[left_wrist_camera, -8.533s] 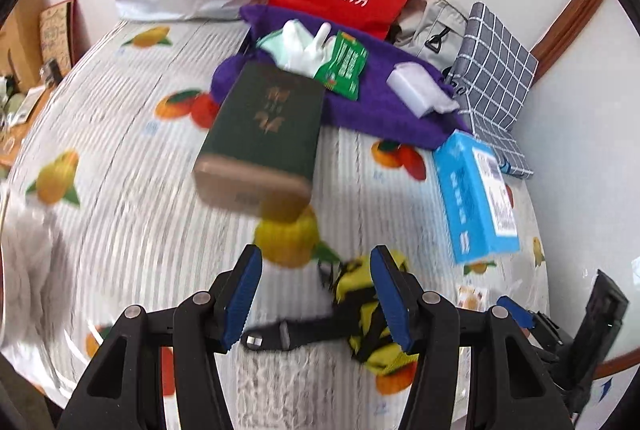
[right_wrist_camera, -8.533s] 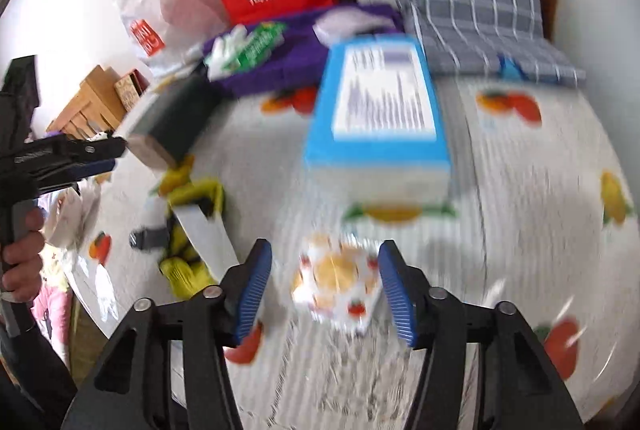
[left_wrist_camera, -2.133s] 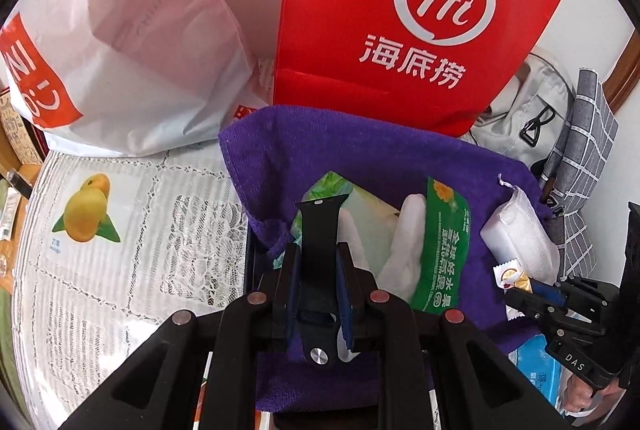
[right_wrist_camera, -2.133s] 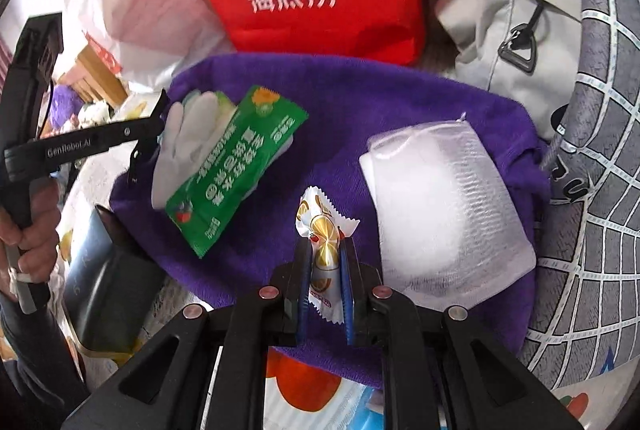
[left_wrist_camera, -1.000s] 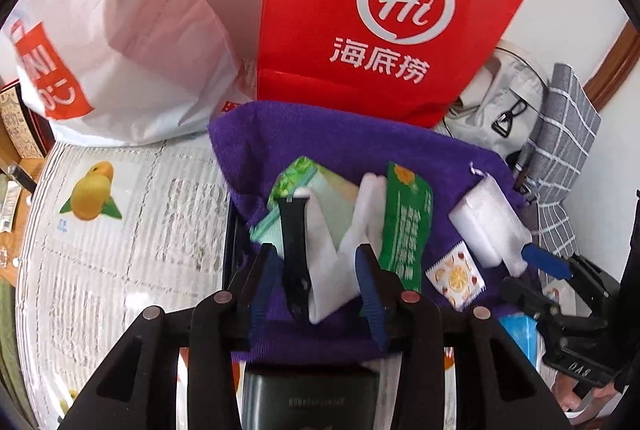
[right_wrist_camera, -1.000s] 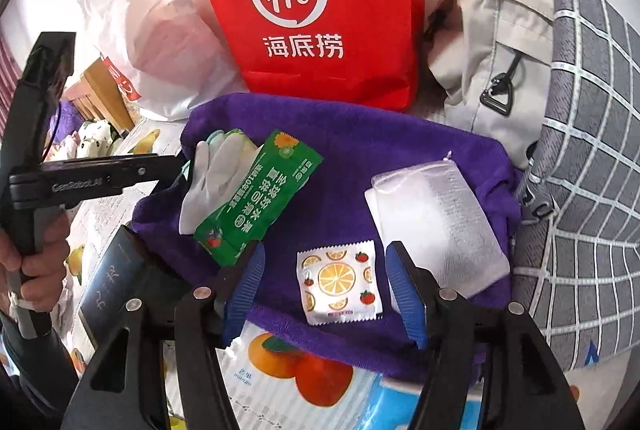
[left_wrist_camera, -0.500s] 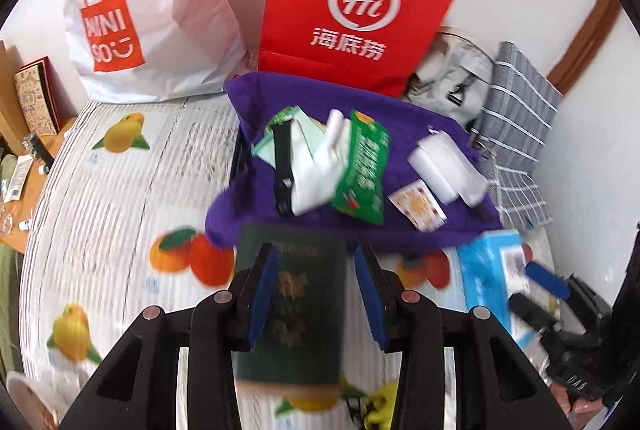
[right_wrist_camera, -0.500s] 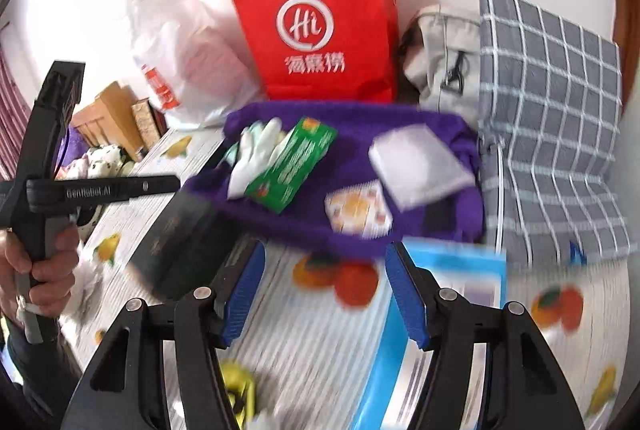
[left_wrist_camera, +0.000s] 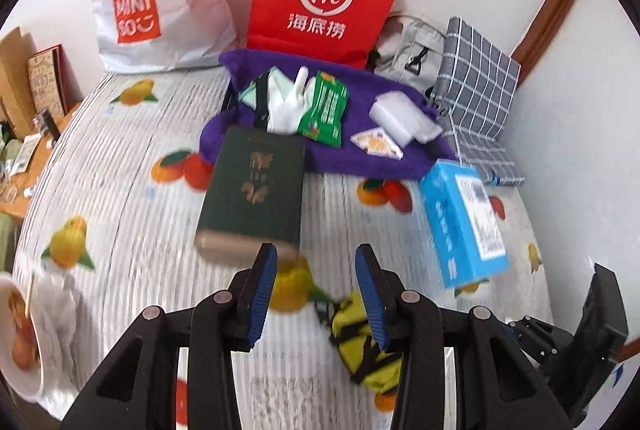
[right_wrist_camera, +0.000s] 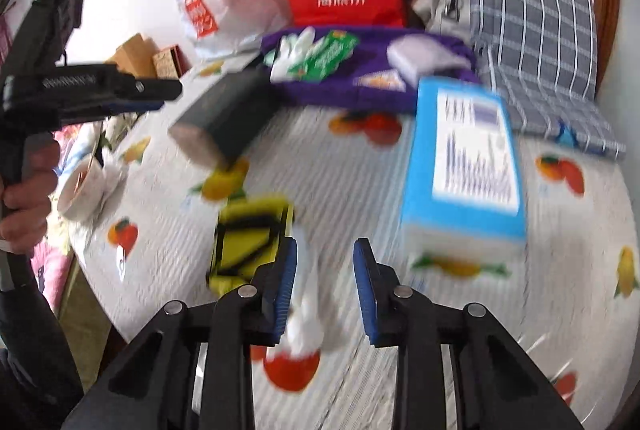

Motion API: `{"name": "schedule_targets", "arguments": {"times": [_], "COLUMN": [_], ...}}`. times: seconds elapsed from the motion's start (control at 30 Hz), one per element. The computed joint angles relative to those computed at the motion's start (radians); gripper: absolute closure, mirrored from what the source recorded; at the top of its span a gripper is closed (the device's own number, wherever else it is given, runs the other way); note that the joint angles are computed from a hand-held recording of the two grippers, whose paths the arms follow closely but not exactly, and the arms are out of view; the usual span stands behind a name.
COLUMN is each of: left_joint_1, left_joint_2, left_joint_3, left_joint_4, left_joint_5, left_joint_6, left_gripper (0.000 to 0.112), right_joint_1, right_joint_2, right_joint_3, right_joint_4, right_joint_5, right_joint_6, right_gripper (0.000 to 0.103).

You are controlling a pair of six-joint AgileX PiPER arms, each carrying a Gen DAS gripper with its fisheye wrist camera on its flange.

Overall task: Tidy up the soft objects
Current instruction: 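Grasp the white tissue with the right tool while the left tool reaches the yellow pouch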

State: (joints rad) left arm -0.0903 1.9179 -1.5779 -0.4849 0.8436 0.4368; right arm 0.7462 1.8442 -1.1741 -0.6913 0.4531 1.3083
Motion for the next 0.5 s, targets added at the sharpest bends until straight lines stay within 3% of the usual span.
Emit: {"name": "schedule_targets", "arguments": {"times": [0.13, 0.4, 0.5], "left_joint_1": [0.009, 0.061, 0.06], "left_joint_2": [-0.069, -0.163, -0.171], "left_joint_3": [0.143, 0.335, 0.366], "left_joint_4": [-0.013, -0.099, -0.093], "left_joint_5": [-0.051, -0.085, -0.1], "left_joint_6": [0.041, 0.151, 0.151], "left_gripper": [0.074, 0.073, 0.073], "right_joint_1": [0.037, 0.085, 0.111], "right_joint_2": [0.026, 0.115, 0.147], "right_joint_3": [0.04, 0.008, -0.001], "right_joint_4": [-0.002, -0.029, -0.2], "right_joint_5": [-0.03, 0.006, 0.044], "right_joint_6": [0.046, 0.106, 0.282], "right_gripper": [0.073, 0.073, 0.075]}}
